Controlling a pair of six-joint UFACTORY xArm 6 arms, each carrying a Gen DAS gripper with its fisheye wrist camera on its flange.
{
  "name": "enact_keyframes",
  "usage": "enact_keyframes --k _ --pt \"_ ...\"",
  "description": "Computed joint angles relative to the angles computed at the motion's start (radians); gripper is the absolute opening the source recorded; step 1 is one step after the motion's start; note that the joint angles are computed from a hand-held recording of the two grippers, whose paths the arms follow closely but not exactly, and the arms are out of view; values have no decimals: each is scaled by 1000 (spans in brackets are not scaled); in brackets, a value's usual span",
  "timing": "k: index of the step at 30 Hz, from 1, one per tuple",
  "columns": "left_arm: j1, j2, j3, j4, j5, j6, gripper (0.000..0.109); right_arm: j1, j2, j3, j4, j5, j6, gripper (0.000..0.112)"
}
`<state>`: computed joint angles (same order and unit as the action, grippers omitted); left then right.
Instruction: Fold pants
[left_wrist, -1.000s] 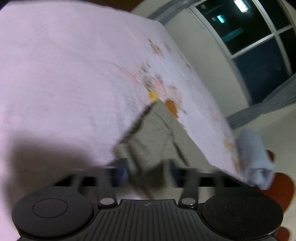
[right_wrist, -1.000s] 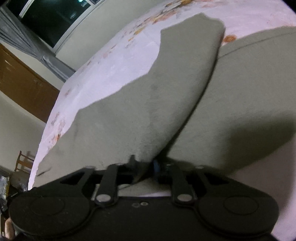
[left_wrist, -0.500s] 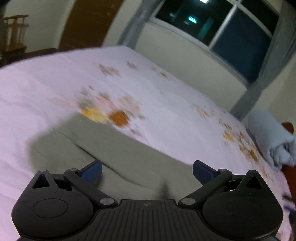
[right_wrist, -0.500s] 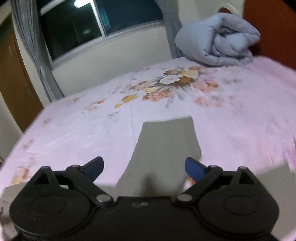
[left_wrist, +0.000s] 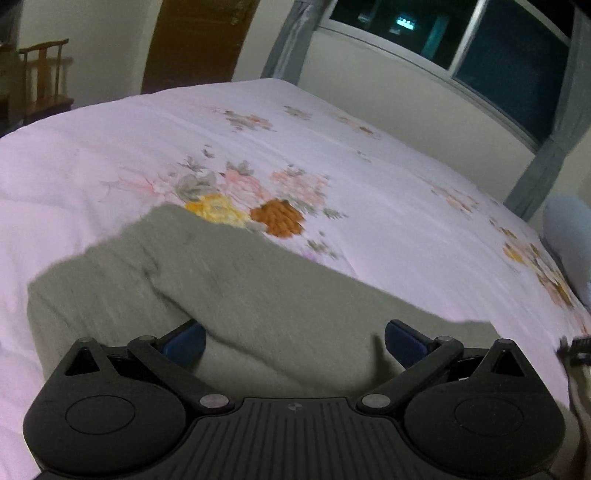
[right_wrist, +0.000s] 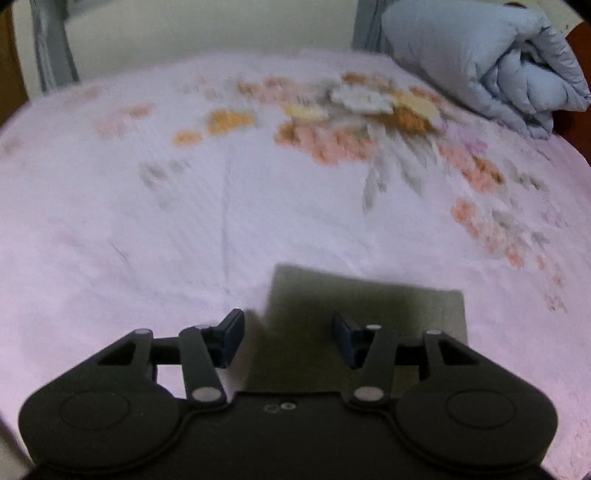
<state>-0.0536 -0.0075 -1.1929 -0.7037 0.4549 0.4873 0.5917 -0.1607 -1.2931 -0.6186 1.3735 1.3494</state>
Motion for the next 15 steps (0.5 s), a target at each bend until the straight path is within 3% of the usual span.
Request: enact_keyframes --k 3,5,9,15 --pt "-7 34 -45 111 -31 -128 103 4 13 2 -11 10 8 45" --pt "-11 52 -68 82 -87 -150 103 12 12 4 -20 18 6 41" --pt "13 108 -144 83 -37 -254 103 -1 -57 65 -27 -31 49 2" --pt "45 101 -147 -194 54 -184 103 50 -127 95 -102 -21 101 0"
